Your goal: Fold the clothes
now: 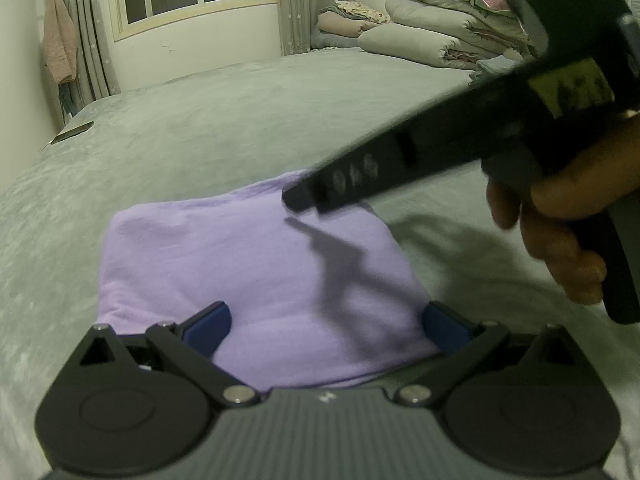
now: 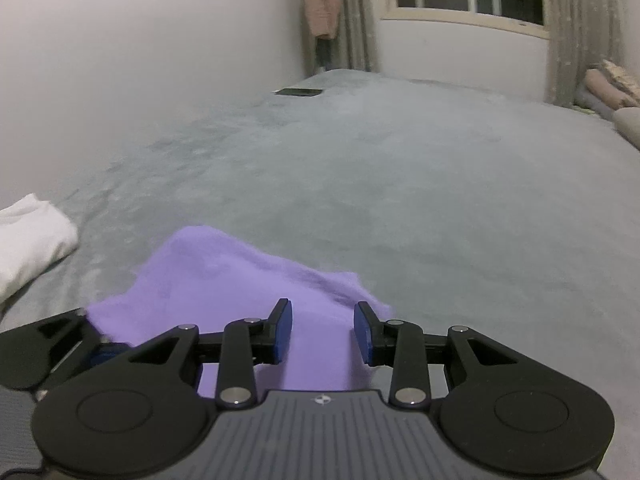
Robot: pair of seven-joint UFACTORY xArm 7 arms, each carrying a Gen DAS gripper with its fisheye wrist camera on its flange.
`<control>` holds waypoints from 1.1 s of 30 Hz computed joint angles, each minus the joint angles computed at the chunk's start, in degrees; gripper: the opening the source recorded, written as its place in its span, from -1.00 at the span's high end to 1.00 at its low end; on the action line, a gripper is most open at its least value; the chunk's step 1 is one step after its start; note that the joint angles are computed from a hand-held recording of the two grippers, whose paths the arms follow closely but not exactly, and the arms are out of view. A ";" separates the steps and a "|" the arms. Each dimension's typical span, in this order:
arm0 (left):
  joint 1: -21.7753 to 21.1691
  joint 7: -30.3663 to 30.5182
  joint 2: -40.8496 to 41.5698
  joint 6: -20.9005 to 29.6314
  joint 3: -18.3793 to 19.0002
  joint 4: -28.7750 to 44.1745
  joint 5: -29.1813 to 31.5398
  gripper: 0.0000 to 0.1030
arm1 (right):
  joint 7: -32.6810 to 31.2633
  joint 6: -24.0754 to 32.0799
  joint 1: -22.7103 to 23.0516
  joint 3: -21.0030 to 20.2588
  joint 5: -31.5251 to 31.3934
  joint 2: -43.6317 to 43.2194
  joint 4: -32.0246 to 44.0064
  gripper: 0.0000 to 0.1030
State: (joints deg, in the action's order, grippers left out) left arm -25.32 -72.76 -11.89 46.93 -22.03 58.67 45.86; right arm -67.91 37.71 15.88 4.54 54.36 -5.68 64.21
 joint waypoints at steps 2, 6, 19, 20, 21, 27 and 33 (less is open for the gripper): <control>-0.01 -0.01 0.00 -0.04 0.02 -0.03 0.02 -1.00 | 0.56 -0.36 0.15 0.52 -2.33 0.51 -0.38 0.34; -0.05 -0.05 0.05 0.06 -0.03 0.03 0.08 -1.00 | 1.66 -2.43 0.52 1.20 -4.23 1.45 -0.54 0.32; -0.12 -0.12 -0.24 0.12 -0.09 -0.25 -0.10 -1.00 | 0.09 -4.46 1.83 0.90 0.61 0.75 -0.93 0.26; -0.12 -0.13 -0.28 0.10 -0.11 -0.32 -0.09 -1.00 | 0.09 -3.47 1.77 0.93 0.20 0.85 -0.72 0.25; -0.11 -0.13 -0.28 0.11 -0.13 -0.31 -0.09 -1.00 | 0.49 -3.43 1.75 1.18 -1.00 1.18 -0.63 0.25; -0.16 -0.21 -0.20 0.25 -0.24 -0.13 -0.15 -1.00 | 4.02 -5.91 1.82 2.55 -7.04 2.60 -0.33 0.22; 0.94 -4.20 -4.27 -3.05 0.17 -2.51 0.42 -1.00 | 4.82 -7.42 1.77 1.92 -5.42 2.40 0.04 0.21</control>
State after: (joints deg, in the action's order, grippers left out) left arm -24.38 -76.96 -16.15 43.88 -21.86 56.16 46.27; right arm -63.09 30.30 17.64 6.46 48.94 -3.28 64.25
